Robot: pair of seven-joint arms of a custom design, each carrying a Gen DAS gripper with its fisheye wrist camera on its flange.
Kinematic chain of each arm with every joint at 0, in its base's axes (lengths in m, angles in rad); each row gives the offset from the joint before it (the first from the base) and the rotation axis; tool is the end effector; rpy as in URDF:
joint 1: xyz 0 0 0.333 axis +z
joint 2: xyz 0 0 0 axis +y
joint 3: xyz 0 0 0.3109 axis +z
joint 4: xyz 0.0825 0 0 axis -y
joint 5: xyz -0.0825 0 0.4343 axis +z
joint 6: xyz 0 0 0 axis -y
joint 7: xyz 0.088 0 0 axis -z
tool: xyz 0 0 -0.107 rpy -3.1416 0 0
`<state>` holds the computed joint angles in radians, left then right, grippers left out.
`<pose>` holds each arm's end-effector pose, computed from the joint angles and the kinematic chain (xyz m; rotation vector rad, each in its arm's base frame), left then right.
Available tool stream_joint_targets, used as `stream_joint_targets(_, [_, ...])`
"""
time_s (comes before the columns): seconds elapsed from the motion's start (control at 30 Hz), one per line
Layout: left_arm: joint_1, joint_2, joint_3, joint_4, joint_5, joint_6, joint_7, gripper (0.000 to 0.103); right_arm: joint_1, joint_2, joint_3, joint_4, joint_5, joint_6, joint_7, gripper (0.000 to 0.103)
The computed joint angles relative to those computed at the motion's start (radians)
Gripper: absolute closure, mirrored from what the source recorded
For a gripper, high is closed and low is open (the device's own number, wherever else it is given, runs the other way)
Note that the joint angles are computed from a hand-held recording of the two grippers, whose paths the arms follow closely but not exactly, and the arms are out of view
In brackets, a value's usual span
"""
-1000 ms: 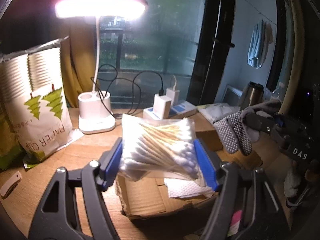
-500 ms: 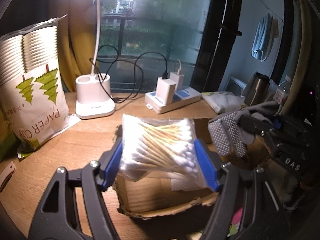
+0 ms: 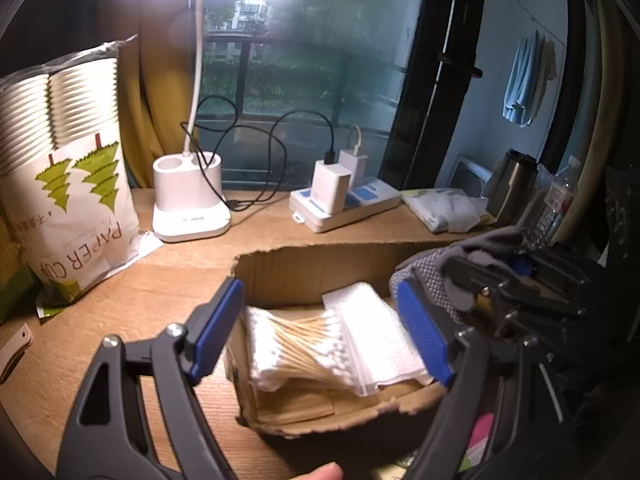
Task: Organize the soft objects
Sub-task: 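Release the grey glove into the box with the right tool while the left tool drops the swab bag in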
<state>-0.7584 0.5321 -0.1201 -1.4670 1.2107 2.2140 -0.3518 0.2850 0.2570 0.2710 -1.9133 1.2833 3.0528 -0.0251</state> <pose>0.5308 -0.5666 0.3878 -1.9202 1.2778 -0.9062 0.6135 0.2815 0.3903 -2.1014 0.7680 -0.5848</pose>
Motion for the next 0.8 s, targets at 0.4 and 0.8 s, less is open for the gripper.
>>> stream_joint_targets(0.4, [-0.002,-0.037,-0.013,-0.047,0.024,-0.023,-0.029,0.022,0.003,-0.019,-0.003,-0.032,-0.128,-0.064,0.117,0.059])
stream_joint_targets(0.8, [0.008,-0.053,-0.03,-0.069,0.039,-0.027,-0.041,0.022,0.023,-0.073,-0.028,-0.064,-0.033,-0.104,0.034,0.054])
